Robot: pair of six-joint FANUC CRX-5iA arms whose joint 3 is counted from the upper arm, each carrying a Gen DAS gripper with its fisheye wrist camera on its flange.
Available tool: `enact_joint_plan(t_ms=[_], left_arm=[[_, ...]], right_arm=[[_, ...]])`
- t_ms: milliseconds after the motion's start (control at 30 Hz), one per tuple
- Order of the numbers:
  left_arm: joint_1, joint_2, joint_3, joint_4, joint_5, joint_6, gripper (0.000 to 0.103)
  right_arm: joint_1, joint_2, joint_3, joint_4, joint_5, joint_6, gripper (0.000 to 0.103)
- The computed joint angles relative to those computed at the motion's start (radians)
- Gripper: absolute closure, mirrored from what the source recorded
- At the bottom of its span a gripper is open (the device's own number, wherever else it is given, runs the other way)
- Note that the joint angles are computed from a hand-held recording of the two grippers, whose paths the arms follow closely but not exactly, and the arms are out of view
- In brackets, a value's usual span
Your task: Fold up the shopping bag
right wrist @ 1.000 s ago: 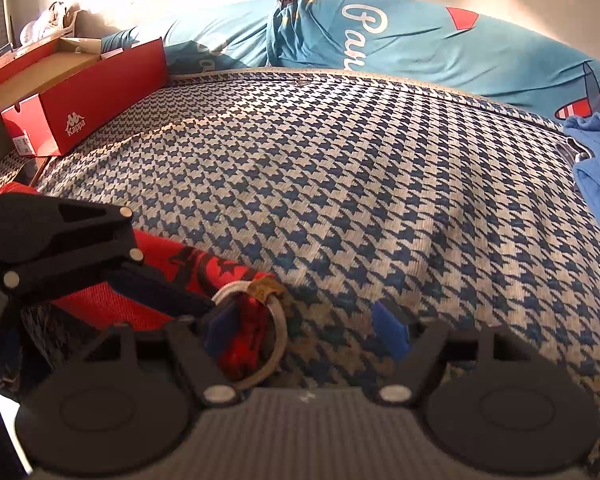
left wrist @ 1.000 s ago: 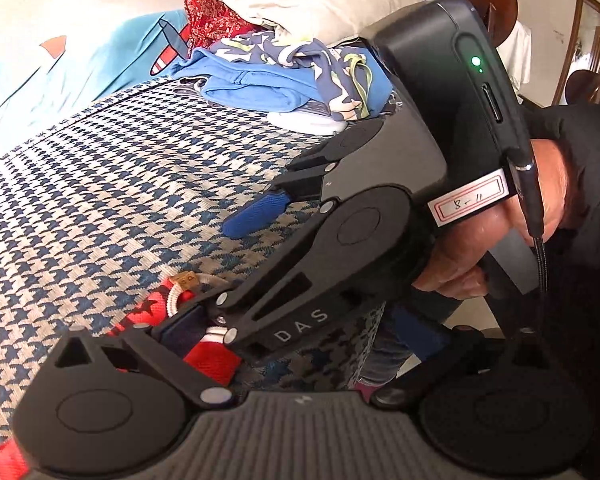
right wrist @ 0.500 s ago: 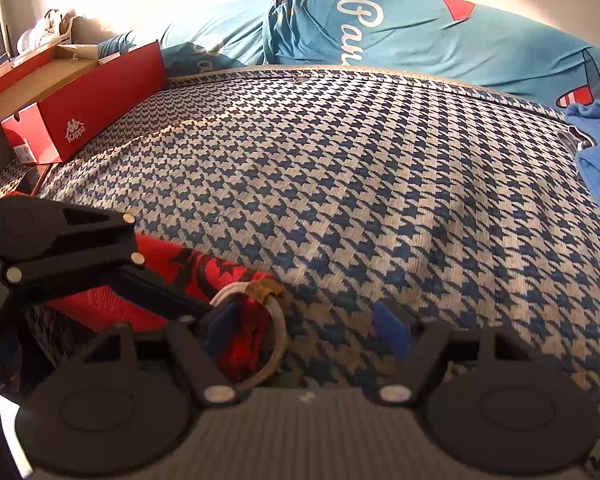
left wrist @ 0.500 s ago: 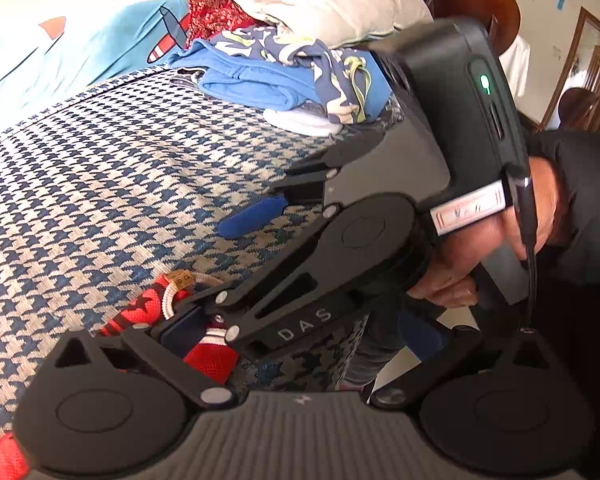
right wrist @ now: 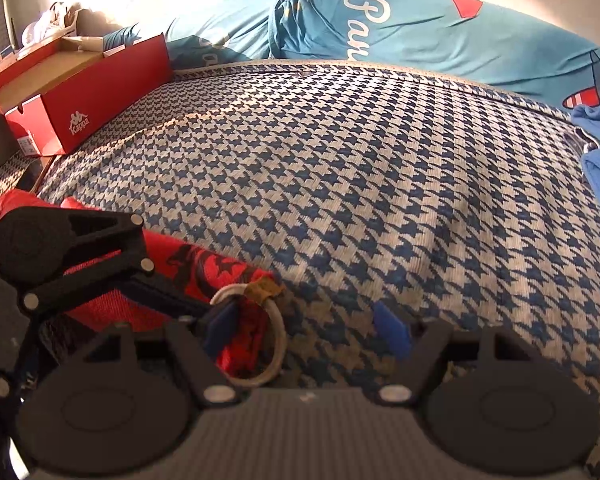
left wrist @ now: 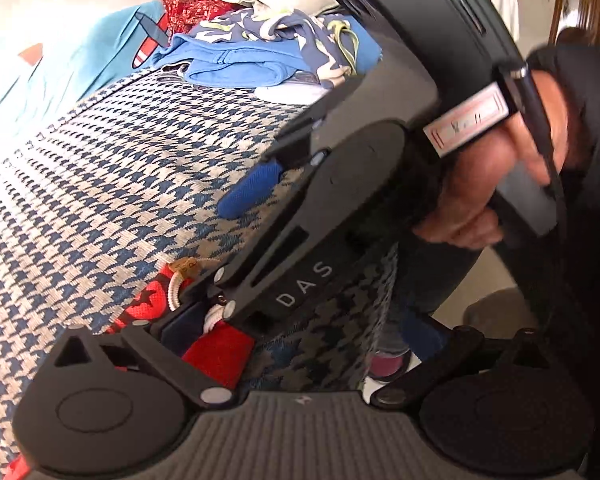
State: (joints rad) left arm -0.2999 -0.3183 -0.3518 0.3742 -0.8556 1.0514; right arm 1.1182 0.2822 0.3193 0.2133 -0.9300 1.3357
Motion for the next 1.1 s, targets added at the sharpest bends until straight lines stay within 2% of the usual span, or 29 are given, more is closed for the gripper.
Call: enact_joint_plan(t_ms=[133, 333, 800, 1100], left_arm=[[0.001, -0.024, -0.043, 0.020, 0.047, -0.002, 0.001], [0.009, -0.035, -0.065, 0.048, 0.062, -0.026, 0.001], [0.004, -0.047, -0.078, 0.040, 0.080, -0.038, 0.001], [-0.012, -0.048, -0.069, 0.003, 0.086, -0.024, 0.001]], right_arm=[[0.008, -0.012, -0.024, 0.038, 0.024, -0.019, 0.032], [0.007, -0.027, -0.071, 0.130, 0.087, -0.127, 0.036], [-0.033, 0.066, 0.071, 0.035, 0.021, -0.050, 0.036], [-0.031, 0.063, 0.055, 0.010, 0.090, 0.013, 0.036]])
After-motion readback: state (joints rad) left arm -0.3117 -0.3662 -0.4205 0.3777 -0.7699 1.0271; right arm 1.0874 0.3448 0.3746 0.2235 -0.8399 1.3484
